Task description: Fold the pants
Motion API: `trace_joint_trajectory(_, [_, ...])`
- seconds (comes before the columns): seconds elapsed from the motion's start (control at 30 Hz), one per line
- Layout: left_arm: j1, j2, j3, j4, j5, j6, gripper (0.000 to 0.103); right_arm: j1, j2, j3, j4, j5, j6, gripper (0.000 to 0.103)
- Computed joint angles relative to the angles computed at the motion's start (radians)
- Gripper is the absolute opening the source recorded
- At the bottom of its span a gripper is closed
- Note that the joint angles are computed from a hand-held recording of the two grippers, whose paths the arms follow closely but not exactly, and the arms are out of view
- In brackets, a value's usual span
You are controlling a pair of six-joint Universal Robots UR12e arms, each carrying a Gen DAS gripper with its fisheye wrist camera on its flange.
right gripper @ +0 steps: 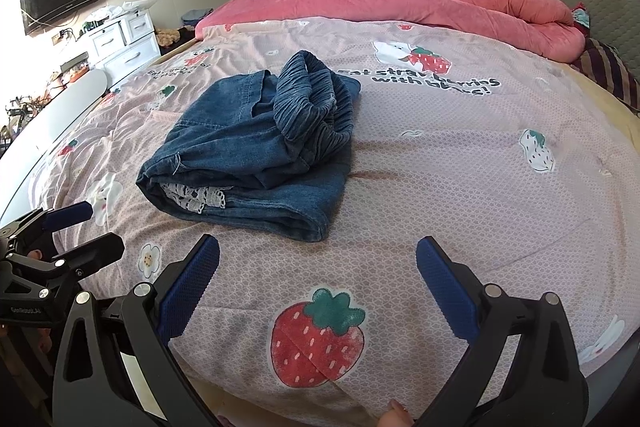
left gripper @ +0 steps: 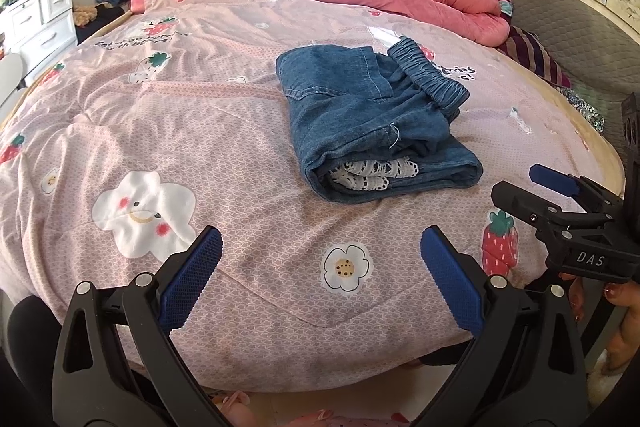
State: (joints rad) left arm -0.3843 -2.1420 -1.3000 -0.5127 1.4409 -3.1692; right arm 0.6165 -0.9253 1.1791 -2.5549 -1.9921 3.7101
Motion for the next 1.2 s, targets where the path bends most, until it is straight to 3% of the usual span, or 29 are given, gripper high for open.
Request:
trace_joint_trajectory(0.27, [-0.006,-0.003,0.002,0.006,0.025,0.004,0.094,-0.001,0.001,-0.002,0.014,0.000,0.004,0.099])
trace_joint_trajectory(0.47, [0.003,-0.002,0.000,0.017,-0.017,-0.027,0.094,-0.002,0.001,0.001,0.017,0.003,0.007,0.099])
trace_joint_trajectory(0.83, [-0.006,-0.008,0.014,0.006,0.029,0.007,0.094,-0.004,-0.002,0.008,0.021,-0.002,0.021,0.099])
trace_joint_trajectory(1.07, [0.027,-0.036,0.073,-0.066,-0.102,-0.022,0.094,-0.023,-0.019,0.032,0.032,-0.016,0.061,0.099])
trace_joint_trajectory(1.1, [0.033,-0.046,0.089,-0.061,-0.099,-0.024,0.094,-0.032,-0.026,0.043,0.026,-0.007,0.072,0.099])
trace_joint_trajectory(1.2, [0.052,-0.100,0.184,-0.097,0.012,-0.014,0.094,-0.065,-0.053,0.078,0.022,-0.048,0.117,0.098])
